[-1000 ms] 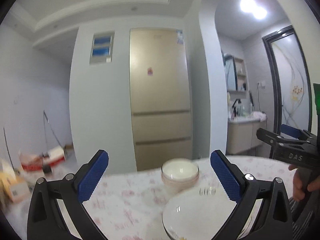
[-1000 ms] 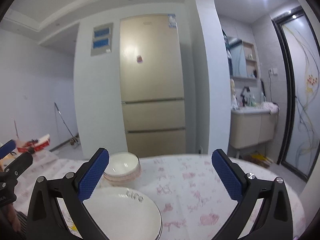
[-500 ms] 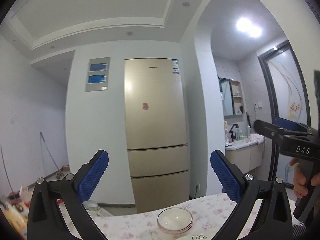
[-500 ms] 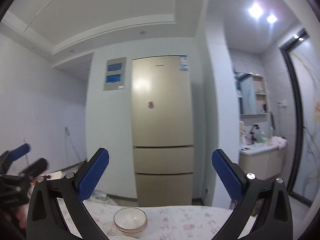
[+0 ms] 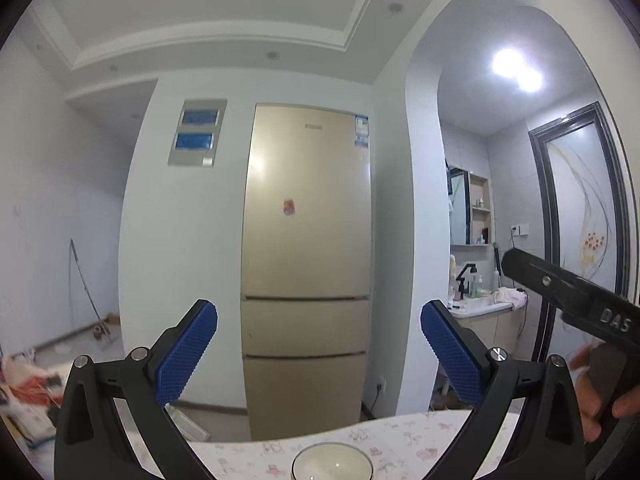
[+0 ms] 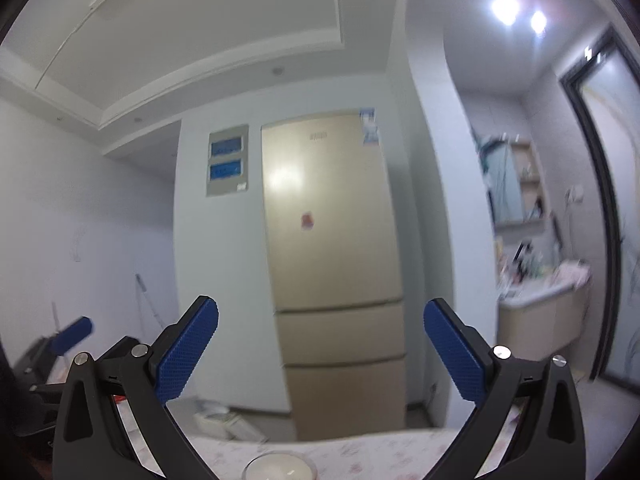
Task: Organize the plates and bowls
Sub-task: 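Move both grippers toward the white pink-rimmed bowl stack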
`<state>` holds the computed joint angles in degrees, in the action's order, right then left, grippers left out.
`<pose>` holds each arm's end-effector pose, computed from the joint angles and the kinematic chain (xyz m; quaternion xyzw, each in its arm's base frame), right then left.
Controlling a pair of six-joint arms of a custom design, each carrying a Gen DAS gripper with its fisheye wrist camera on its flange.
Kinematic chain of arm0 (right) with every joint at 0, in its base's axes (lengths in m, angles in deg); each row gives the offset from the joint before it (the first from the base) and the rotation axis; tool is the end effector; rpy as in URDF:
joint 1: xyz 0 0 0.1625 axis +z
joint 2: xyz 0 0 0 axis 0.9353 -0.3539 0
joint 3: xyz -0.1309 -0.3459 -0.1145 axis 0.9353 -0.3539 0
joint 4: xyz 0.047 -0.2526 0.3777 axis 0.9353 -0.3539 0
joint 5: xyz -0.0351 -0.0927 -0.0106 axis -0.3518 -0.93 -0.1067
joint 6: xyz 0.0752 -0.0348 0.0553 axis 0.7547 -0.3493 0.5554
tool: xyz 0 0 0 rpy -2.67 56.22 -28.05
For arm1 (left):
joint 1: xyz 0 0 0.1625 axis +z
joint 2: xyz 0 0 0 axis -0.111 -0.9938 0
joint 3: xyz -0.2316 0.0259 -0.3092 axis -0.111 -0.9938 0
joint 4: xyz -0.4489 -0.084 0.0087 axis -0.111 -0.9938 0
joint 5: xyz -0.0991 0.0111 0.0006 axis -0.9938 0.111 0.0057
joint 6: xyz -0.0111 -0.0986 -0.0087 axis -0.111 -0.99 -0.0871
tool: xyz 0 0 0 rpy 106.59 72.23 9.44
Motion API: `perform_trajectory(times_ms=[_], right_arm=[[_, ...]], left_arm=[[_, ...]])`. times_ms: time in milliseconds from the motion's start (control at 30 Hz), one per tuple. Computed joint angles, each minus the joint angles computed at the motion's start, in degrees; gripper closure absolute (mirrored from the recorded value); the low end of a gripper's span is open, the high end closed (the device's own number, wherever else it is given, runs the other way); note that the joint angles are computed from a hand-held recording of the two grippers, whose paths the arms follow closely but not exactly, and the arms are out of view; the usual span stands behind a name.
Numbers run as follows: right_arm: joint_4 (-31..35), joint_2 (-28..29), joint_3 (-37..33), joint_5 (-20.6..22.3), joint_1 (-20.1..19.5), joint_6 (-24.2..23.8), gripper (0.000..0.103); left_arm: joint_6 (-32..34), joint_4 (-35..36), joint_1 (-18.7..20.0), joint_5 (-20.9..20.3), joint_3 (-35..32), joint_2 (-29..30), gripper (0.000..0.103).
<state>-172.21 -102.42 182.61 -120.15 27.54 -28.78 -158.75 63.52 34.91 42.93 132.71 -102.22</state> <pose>0.2039 -0.5276 0.4886 0.2995 -0.6678 0.6625 0.1593 -0.5036 -0.5149 0.1381 0.3098 0.6509 -0.6658 0.1923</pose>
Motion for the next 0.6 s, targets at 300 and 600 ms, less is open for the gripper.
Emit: perform_trajectory(times_ms=[300, 600], right_arm=[[5.41, 5.94, -4.11, -4.63, -2.49, 3.15, 0.000], [7.98, 11.39, -7.05, -9.21, -3.77, 4.23, 0.000]], left_arm=[[-13.55, 15.54, 5.78, -2.28, -11.03, 7.32, 0.000], [-23.10, 30.92, 9.49, -3.46, -22.78, 14.90, 0.000]])
